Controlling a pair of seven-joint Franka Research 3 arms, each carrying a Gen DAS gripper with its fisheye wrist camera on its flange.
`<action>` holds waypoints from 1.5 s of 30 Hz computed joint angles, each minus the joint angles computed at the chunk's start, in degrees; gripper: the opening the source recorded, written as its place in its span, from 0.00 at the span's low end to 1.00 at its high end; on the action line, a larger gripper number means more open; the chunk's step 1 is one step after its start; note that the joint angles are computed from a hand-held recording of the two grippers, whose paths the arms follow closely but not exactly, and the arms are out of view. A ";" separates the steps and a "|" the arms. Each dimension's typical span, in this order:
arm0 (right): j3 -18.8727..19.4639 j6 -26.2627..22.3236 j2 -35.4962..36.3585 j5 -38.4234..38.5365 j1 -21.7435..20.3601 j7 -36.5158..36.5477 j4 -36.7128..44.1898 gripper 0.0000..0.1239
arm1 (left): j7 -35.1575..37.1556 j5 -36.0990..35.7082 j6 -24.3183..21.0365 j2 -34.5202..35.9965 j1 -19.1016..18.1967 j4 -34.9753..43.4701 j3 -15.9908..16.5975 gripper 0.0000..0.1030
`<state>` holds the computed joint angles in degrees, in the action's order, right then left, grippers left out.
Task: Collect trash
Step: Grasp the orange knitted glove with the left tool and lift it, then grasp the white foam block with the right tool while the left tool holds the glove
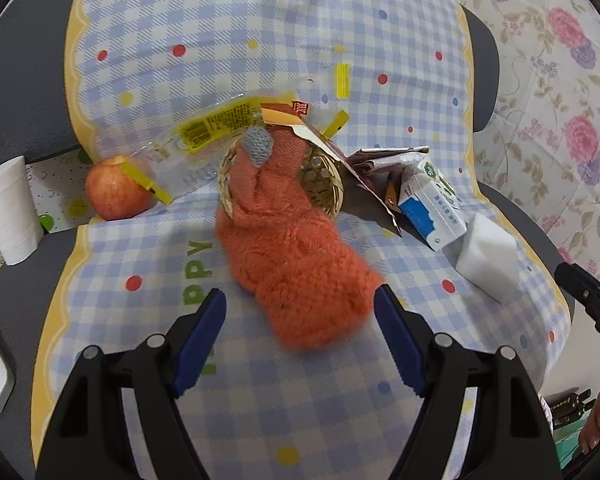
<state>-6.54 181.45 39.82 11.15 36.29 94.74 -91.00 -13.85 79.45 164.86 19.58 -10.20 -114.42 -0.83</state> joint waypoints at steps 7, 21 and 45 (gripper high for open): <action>1.17 -2.11 2.41 -0.17 -1.27 0.08 3.50 0.39 | 11.18 -13.77 1.71 4.70 2.17 3.62 -0.24 0.68; 2.90 -2.00 0.81 -1.30 -1.97 -1.15 1.28 0.39 | 10.25 -14.53 9.68 4.45 -8.25 2.80 13.11 0.13; 4.39 -9.20 11.10 -1.86 -4.20 -1.12 15.30 0.44 | -3.19 5.89 5.78 -0.61 -0.53 -2.04 3.24 0.13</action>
<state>-2.15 172.25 50.92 9.29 32.08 93.62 -75.70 -17.04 85.34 170.63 18.97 -10.74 -116.46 2.41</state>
